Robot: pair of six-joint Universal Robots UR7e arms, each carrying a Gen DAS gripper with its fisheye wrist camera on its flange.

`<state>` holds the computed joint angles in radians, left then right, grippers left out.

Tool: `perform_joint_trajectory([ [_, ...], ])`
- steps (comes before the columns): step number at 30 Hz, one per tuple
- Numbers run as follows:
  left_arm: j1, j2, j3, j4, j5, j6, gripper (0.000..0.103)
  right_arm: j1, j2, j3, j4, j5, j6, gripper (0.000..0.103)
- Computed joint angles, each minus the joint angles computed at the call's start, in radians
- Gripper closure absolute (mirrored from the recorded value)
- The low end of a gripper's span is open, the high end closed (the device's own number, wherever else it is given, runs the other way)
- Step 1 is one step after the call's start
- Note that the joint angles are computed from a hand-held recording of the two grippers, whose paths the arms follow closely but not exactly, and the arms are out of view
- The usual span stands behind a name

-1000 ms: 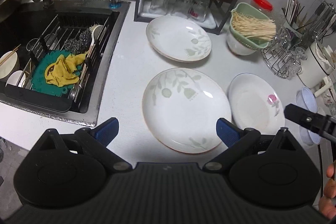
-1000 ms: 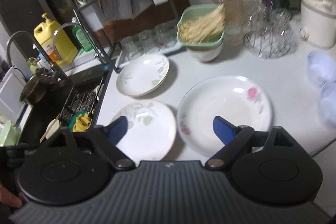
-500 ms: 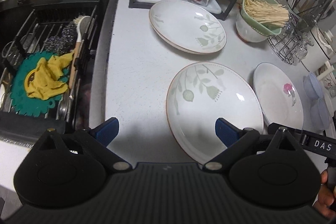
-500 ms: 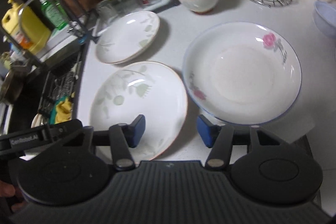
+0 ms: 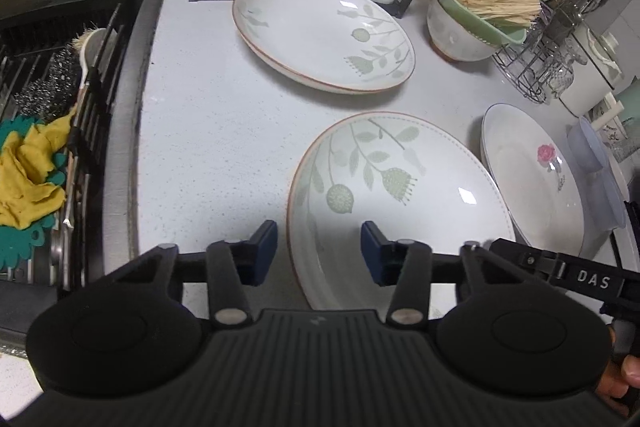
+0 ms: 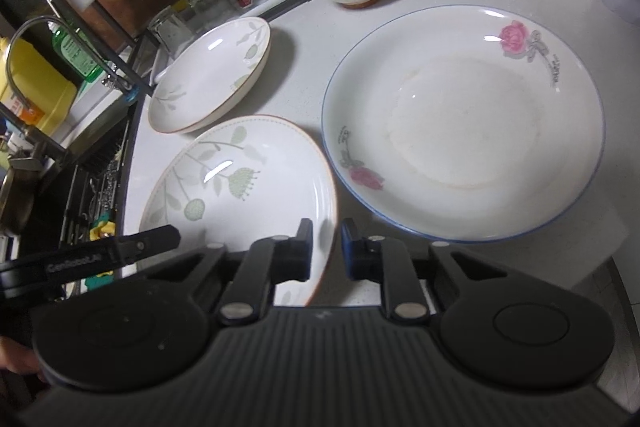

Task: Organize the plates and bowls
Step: 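Lift the leaf-pattern plate with both grippers and lower it onto the rose plate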

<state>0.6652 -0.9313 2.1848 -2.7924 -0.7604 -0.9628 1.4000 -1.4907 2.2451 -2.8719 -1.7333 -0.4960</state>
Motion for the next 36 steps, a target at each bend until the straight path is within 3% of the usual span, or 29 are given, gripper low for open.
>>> perform_joint_trajectory([
  [9,0.031,0.033,-0.035,-0.018,-0.03,0.065,0.055,-0.019,0.023,-0.003,-0.015,0.029,0.015,0.086],
  [18,0.052,-0.011,-0.011,-0.053,-0.102,0.086,0.055,-0.022,0.005,0.006,0.008,0.054,0.034,0.085],
  [31,0.028,-0.093,-0.051,0.101,-0.115,0.049,0.055,-0.008,-0.037,-0.016,0.105,0.098,0.062,0.085],
  [36,0.011,-0.109,-0.132,0.239,-0.109,0.022,0.055,0.025,-0.054,-0.057,0.163,0.083,0.094,0.085],
])
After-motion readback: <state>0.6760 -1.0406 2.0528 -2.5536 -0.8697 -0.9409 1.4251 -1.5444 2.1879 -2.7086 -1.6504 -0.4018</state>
